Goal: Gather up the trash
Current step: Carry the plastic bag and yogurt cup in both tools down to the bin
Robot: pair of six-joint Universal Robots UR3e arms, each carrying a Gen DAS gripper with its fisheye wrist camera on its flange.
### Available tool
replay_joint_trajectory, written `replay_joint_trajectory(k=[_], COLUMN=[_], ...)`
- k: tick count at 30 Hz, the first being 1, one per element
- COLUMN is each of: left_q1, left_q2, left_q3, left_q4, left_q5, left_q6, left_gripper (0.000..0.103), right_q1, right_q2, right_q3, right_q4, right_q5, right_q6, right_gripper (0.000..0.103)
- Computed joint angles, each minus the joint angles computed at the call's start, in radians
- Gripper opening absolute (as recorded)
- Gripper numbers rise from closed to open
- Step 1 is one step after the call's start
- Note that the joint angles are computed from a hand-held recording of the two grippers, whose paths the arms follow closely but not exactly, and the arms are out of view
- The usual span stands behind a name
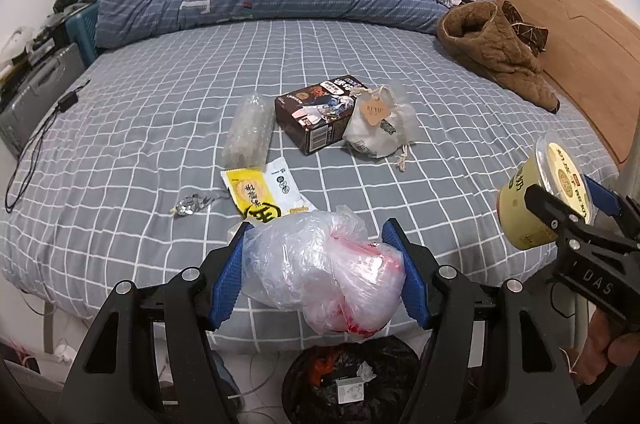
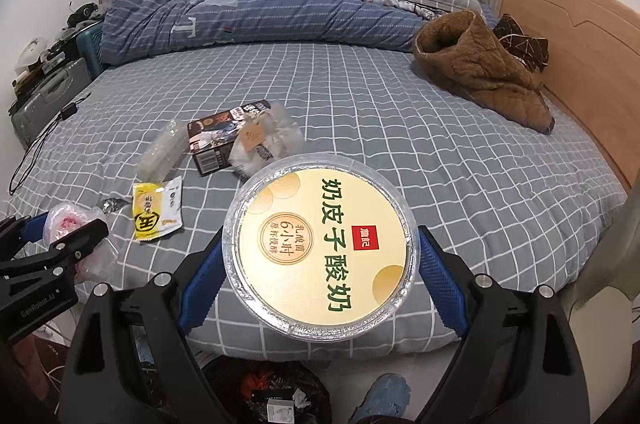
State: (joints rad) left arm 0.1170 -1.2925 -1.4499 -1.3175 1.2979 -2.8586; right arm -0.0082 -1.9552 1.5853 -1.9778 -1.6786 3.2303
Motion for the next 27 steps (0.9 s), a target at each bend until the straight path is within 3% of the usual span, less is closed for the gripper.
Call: replay_joint_trajectory(k=[15, 21, 27], left_q1=[0.078, 0.126, 0.197], left_q2=[0.157, 0.226, 0.318], left_q3=[-0.052, -0.057, -0.067], left_q4=[-0.117, -0.187, -0.293], left_q5=[-0.045, -0.079, -0.129], left_q6=[0.053, 0.085, 0.146], left_gripper=[0.064, 0.064, 0.064], right_q1=[0.125, 0.233, 0.303], right_q2=[-0.099, -0.116, -0.141], right_q3=[0.045, 0.048, 0.050], right_q4=[0.058, 0.073, 0.105], right_q5=[-0.083, -0.188, -0.229], right_q6=[0.077, 0.130, 0.181], right_gripper=[0.085, 0.085, 0.085])
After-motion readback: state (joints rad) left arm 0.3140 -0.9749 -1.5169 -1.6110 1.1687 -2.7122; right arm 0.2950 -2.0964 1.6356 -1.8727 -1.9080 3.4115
